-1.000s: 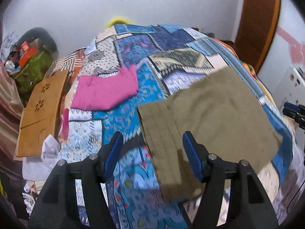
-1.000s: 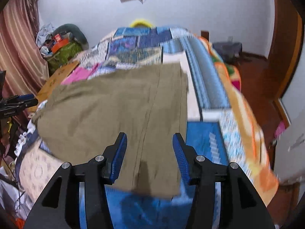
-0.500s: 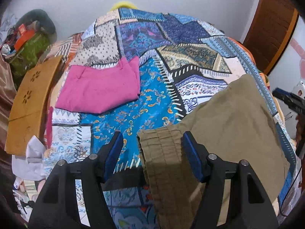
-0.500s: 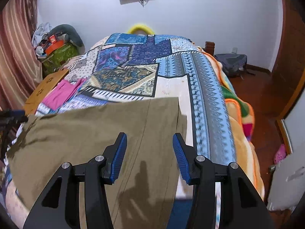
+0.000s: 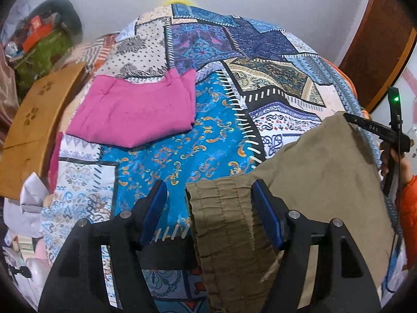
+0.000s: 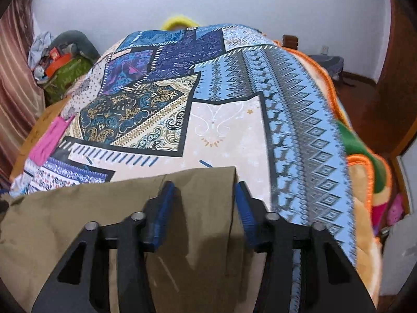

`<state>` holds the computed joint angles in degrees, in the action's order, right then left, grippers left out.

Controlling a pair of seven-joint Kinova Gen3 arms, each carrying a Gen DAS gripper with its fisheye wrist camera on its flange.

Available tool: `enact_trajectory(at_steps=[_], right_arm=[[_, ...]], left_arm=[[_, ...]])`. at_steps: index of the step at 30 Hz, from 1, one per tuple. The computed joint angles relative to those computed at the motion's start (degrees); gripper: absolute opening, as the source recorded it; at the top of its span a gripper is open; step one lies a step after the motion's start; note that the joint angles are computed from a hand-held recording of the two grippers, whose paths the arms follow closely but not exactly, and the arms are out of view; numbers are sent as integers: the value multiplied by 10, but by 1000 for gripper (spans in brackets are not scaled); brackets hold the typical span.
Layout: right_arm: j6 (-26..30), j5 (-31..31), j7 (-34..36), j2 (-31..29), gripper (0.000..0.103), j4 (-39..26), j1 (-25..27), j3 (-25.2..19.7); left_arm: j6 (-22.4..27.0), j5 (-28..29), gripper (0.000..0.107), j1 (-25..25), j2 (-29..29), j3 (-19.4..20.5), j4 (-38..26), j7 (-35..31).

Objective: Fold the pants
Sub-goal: 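Grasp the pants hem edge with the right tool while the left tool holds the waistband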

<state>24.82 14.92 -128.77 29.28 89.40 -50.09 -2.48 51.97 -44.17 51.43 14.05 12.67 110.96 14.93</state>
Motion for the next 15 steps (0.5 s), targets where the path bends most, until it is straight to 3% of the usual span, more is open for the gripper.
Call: enact_trajectory(at_steps=[1, 2, 6, 9, 15], right_arm=[[2, -1, 4, 2, 9, -2, 5, -5], [12, 8, -1, 5, 5, -8, -1, 0], [37, 69, -41, 15, 3, -11, -61, 50], [68, 98, -62, 23, 3, -22, -76, 56], [139, 108, -46, 37, 3, -69, -57, 21]], left_arm=[[6, -1, 69, 3, 3, 0, -3, 5], [16, 0, 69, 6, 8, 0, -7, 7], [40, 18, 75, 9, 23, -7, -20, 30], [53, 23, 80, 13, 35, -13, -25, 47], [52, 36, 79, 5, 25, -9, -29, 14]])
